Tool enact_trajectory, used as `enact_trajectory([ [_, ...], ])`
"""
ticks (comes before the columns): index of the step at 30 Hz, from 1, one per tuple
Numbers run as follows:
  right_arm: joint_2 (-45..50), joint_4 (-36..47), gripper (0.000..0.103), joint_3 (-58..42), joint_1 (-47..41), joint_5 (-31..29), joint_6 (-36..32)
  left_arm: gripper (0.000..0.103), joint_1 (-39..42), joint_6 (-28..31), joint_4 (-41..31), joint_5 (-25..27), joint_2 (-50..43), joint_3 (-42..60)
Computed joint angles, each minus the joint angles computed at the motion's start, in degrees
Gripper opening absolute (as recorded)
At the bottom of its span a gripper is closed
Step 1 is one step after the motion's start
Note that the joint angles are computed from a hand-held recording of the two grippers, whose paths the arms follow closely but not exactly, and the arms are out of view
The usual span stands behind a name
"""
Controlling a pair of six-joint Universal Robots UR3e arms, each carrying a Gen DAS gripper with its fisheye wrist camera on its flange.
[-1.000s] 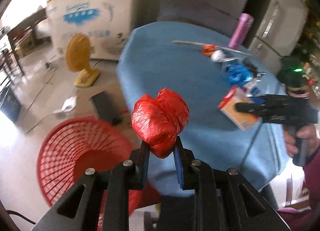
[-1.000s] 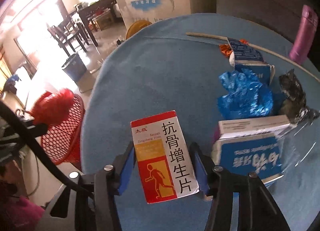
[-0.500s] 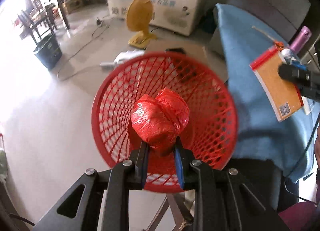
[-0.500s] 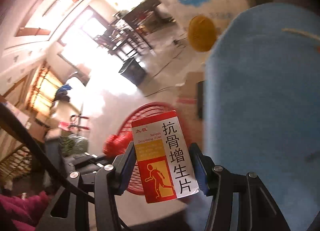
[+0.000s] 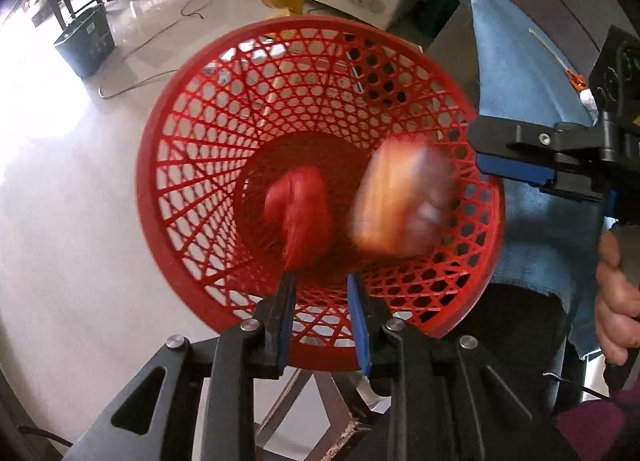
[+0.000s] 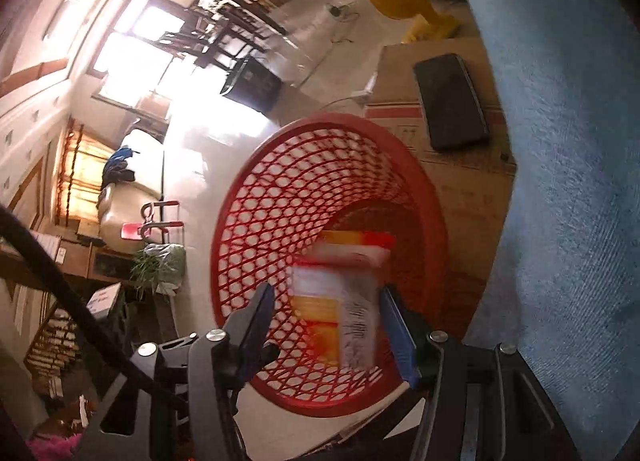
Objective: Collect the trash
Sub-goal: 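Carry both items over the red basket and open both tools to drop them, then move both open tools back over the blue table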
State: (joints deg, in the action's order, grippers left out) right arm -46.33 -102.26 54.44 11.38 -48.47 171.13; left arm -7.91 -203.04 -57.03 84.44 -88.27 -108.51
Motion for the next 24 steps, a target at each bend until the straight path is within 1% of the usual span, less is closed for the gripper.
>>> enact_trajectory([
  [1, 1.38, -0.87, 0.059, -1.6, 0.18, -0.64, 0.62, 0.027, -0.08, 0.17, 0.11, -0.41, -0.37, 0.21],
  [2, 2.49, 0.18, 0.059, -3.75, 0.26, -1.67, 0.98, 0.027, -0.47, 0.07, 0.13, -0.56, -1.02, 0.75],
  [4, 5.27, 2.53, 0.059, -7.73, -0.34, -0.69, 1.3, 0.027, -1.43, 0.17, 0.71, 0.11, -2.54, 1.93],
  [6, 5.98, 1.77, 0.059, -8.3, -0.53, -1.07, 2.5, 0.027, -0.7, 1.39, 1.45, -2.09, -3.19, 1.99],
  [8, 6.0, 0.67, 0.054, -8.62, 0.08, -3.52, 4.0, 0.028, 0.69, 2.45, 2.26, -4.76, -3.46, 1.28],
  [10, 5.96, 1.4, 0.051, -9.01, -0.01, -3.85, 3.75, 0.028, -0.24, 2.2, 1.76, -4.33, -4.89, 2.72],
  [11, 5.98, 1.47, 0.048, -9.8, 0.56, -5.81, 3.98, 0.028, -0.66, 2.12, 1.57, -4.02, -5.35, 3.21],
  [14, 5.77, 0.59, 0.042, -10.79, 2.13, -10.75, 3.68, 0.028, 0.04, 2.81, 0.86, -5.52, -4.96, 2.87],
  [17, 6.13, 2.55, 0.037, -13.48, 2.98, -12.91, 4.11, 0.028, 1.05, 4.39, 0.08, -6.02, -5.08, 2.87],
  [18, 6.48, 3.49, 0.037, -14.82, 3.33, -13.45, 4.08, 0.028, 1.48, 4.67, -0.03, -6.53, -4.71, 2.49],
  [20, 7.26, 4.48, 0.03, -17.56, 5.12, -16.81, 4.79, 0.028, 3.24, 6.1, 0.43, -8.28, -5.2, 2.11],
  [21, 7.39, 5.16, 0.029, -18.56, 5.69, -18.35, 4.77, 0.028, 3.52, 6.36, 0.64, -8.66, -5.91, 2.4],
  [24, 8.99, 8.55, 0.021, -23.32, 6.7, -21.67, 5.07, 0.028, 5.03, 7.95, -1.47, -9.94, -4.69, 2.41],
])
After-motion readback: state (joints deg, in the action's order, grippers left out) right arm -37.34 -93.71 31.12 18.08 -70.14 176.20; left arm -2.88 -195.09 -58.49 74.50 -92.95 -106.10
